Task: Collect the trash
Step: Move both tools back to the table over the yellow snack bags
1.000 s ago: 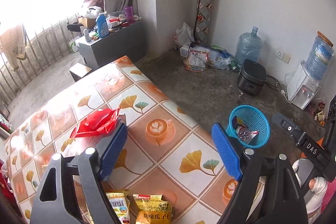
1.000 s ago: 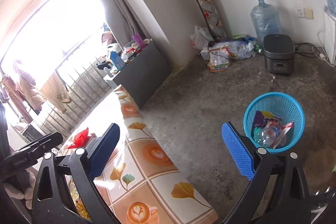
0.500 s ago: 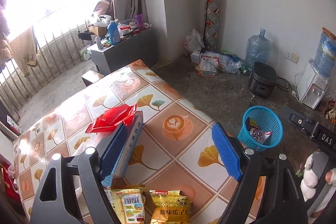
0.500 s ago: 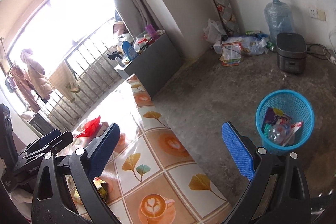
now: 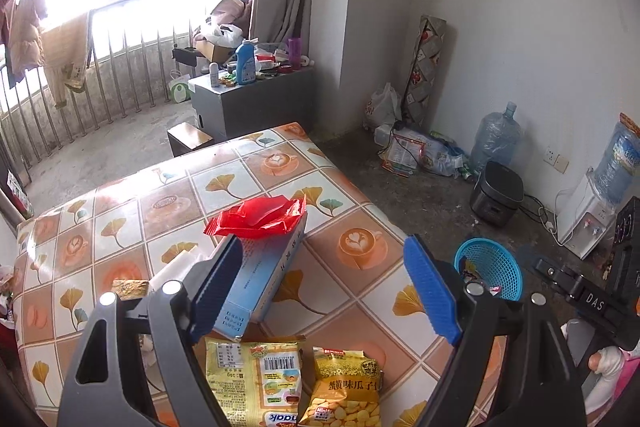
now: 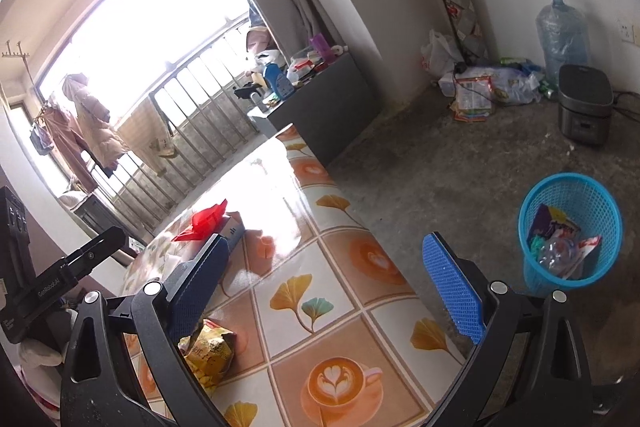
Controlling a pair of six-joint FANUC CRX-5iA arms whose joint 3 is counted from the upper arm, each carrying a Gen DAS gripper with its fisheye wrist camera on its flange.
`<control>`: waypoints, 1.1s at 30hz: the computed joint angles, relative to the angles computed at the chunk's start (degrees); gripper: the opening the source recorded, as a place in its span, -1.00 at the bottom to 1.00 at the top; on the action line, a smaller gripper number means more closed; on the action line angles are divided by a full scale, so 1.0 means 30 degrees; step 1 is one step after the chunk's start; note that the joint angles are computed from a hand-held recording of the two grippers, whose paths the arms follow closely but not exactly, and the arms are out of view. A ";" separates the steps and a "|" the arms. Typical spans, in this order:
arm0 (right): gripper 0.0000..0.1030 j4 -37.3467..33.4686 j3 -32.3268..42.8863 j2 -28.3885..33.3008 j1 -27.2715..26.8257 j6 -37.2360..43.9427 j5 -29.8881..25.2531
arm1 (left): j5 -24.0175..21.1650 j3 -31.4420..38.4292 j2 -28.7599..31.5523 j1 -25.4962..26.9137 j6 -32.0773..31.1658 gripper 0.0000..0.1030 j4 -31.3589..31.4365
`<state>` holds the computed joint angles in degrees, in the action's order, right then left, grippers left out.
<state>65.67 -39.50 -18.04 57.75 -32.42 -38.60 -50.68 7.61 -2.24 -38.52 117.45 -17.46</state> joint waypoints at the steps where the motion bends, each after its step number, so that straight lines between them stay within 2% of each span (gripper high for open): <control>1: 0.81 -0.0037 -0.0027 0.0003 -0.0210 -0.0007 0.0645 | 0.0185 -0.0370 -0.0305 0.0239 -0.0025 0.56 0.0232; 4: 0.81 -0.0192 0.0129 0.0194 -0.0420 0.0041 0.1766 | 0.0627 -0.1353 -0.1181 0.0878 -0.0059 0.56 0.0665; 8: 0.81 -0.0818 0.0789 0.0627 -0.0202 0.0763 0.2258 | 0.1188 -0.2545 -0.2320 0.1700 -0.0136 0.56 0.1147; 13: 0.81 -0.1897 0.1894 0.1236 0.0476 0.2188 0.1713 | 0.2106 -0.3917 -0.3397 0.2764 -0.0764 0.56 0.2288; 24: 0.79 -0.4074 0.3954 0.2502 0.1257 0.4443 0.1193 | 0.4074 -0.7426 -0.5691 0.5317 -0.3997 0.56 0.6382; 33: 0.64 -0.6294 0.4219 0.2189 0.0582 0.5888 0.2652 | 0.4524 -0.9867 -0.7207 0.7262 -0.7022 0.56 0.9726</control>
